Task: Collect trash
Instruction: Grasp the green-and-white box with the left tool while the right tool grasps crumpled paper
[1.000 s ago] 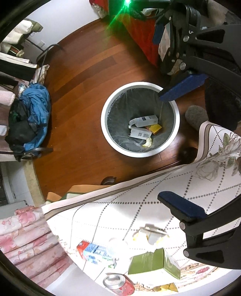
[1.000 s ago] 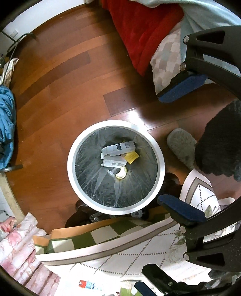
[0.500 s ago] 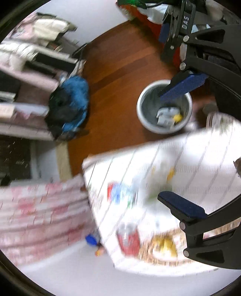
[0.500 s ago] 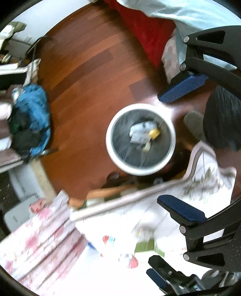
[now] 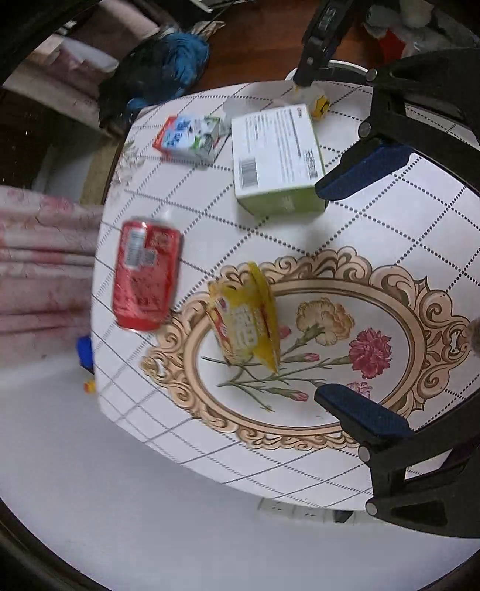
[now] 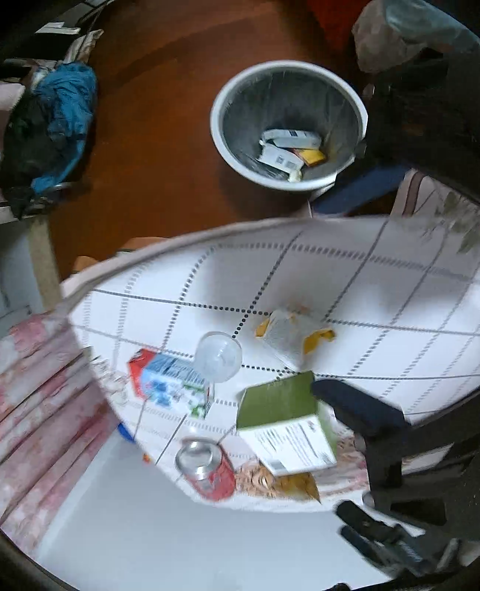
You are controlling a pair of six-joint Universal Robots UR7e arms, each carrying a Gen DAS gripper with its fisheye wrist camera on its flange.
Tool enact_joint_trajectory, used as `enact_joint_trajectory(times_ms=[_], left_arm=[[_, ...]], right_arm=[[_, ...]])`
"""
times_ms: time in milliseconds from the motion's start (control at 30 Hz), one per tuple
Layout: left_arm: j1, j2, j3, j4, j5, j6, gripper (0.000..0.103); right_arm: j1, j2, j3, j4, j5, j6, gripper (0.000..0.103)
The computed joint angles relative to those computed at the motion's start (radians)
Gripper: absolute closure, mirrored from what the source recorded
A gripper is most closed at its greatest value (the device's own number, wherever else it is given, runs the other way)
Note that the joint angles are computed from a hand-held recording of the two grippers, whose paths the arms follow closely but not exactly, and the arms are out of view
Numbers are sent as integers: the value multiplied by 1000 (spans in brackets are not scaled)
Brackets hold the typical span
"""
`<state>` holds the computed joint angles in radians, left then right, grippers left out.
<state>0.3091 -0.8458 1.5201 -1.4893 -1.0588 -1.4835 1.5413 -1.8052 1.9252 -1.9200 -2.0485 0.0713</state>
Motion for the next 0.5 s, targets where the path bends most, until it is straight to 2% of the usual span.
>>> enact_joint_trajectory(times_ms=[67, 133, 167, 233, 333, 500], left_arm=[[2, -1, 2, -25, -5, 12, 1], [7, 8, -13, -39, -5, 30, 1], [11, 20, -24, -64, -9, 49, 1], [17, 41, -55, -79, -14, 71, 1], [30, 95, -120, -115, -24, 129, 1], [55, 205, -234, -98, -58, 197, 1]], right_arm=[[-27, 13, 14, -21, 27, 6, 39], [-44, 22, 32, -41, 70, 9, 62], [-46, 24, 41, -48, 77, 6, 68], [-44, 22, 58, -65, 82, -7, 90], [-35, 5, 67, -105, 58, -8, 92], [-44, 2, 38, -124, 1, 16, 92]])
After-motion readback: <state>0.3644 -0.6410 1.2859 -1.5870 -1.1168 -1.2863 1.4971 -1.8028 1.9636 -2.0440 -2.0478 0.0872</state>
